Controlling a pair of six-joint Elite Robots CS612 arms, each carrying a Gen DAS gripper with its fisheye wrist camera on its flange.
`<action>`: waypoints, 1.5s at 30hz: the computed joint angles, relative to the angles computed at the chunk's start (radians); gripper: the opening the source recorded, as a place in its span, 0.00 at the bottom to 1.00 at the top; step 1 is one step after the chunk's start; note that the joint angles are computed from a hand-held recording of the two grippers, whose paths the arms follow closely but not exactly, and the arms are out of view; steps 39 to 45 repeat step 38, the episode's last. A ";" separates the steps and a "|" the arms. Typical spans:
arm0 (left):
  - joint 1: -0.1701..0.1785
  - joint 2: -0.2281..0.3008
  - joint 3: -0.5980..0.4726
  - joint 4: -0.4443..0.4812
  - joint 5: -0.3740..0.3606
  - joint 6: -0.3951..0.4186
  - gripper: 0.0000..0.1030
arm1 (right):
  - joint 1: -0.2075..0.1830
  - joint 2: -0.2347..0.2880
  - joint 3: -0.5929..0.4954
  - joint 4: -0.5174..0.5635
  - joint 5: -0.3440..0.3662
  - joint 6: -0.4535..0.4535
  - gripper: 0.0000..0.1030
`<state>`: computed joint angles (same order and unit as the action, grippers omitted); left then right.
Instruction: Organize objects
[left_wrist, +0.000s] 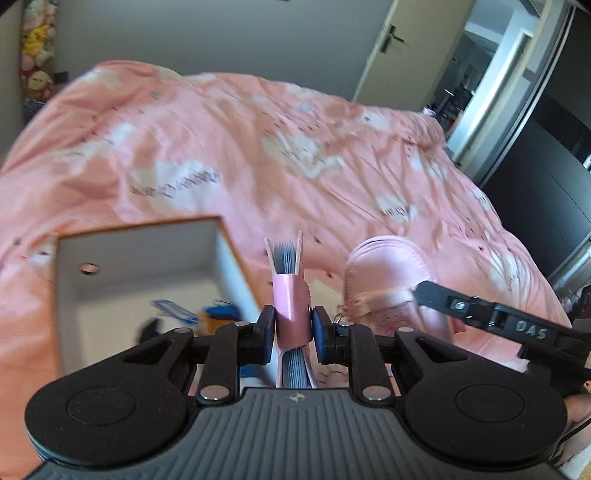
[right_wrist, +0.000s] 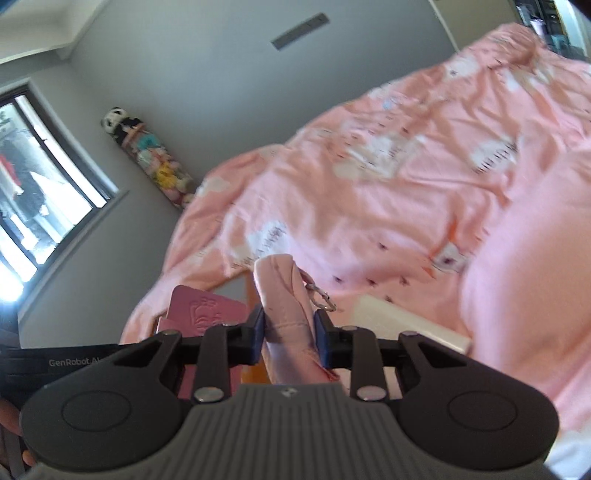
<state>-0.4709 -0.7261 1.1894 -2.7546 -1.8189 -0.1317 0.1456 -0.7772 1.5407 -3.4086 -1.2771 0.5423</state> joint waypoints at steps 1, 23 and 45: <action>0.008 -0.004 0.000 0.001 0.012 -0.004 0.23 | 0.005 0.002 -0.016 0.000 0.018 -0.005 0.29; 0.073 0.031 -0.026 0.098 0.235 -0.075 0.23 | 0.121 0.286 -0.528 0.415 0.208 0.152 0.29; 0.046 0.076 -0.086 0.239 0.300 -0.020 0.23 | 0.125 0.312 -0.554 0.505 0.187 0.141 0.28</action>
